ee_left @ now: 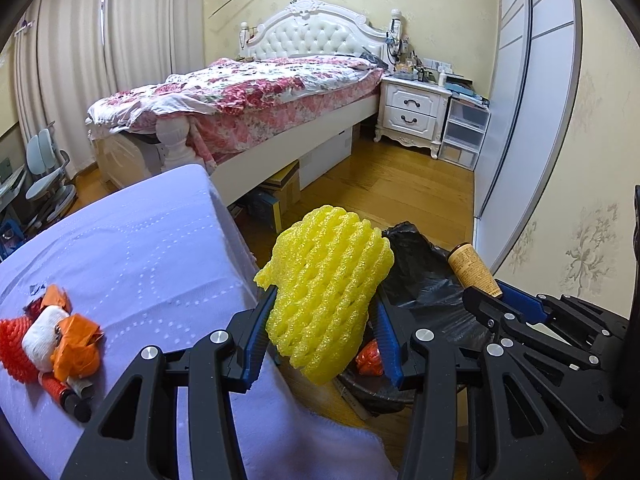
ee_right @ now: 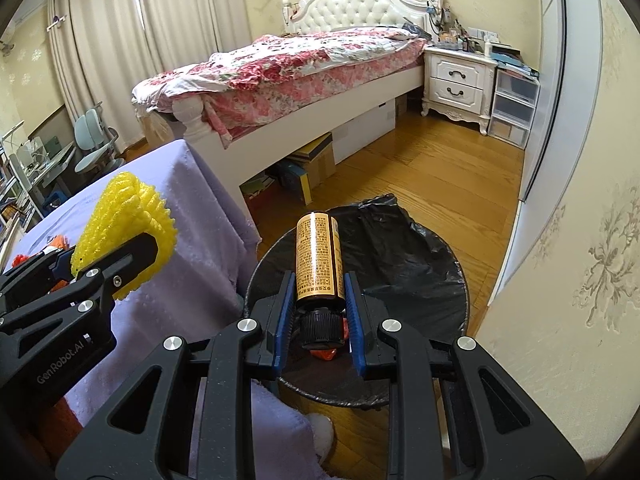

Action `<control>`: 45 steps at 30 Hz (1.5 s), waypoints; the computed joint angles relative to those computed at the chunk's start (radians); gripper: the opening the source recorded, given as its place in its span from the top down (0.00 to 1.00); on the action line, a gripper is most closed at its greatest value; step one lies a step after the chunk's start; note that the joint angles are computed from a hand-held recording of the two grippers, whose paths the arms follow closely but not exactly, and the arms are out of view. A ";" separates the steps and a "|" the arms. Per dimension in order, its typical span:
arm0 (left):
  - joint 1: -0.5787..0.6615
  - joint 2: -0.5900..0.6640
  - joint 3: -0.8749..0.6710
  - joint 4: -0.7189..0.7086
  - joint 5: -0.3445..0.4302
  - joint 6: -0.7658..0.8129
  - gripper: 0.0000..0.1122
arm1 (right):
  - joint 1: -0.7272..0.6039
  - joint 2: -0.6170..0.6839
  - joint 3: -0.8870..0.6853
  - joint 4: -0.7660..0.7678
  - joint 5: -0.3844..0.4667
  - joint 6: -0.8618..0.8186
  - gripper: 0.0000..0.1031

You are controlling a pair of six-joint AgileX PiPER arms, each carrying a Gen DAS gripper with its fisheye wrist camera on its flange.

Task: Collect trash
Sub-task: 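Carry both items over the black bin and open both grippers, then return to the bed and grasp the red foam net with the left gripper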

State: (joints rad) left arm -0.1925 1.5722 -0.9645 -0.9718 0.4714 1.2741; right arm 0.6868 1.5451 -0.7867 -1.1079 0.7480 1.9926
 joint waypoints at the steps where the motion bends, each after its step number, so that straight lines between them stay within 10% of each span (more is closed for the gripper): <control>1: -0.009 0.004 0.000 0.002 -0.008 -0.002 0.58 | -0.011 -0.001 0.006 -0.005 -0.008 0.004 0.77; 19: -0.130 0.117 -0.103 0.203 -0.061 -0.252 0.44 | -0.149 0.013 0.037 -0.009 -0.093 -0.014 0.64; 26: -0.109 0.090 -0.083 0.193 -0.068 -0.264 0.28 | -0.114 0.001 0.044 -0.005 -0.034 0.019 0.53; 45: 0.122 -0.002 -0.041 0.132 0.007 -0.164 0.28 | 0.062 0.017 -0.073 0.054 0.103 -0.018 0.39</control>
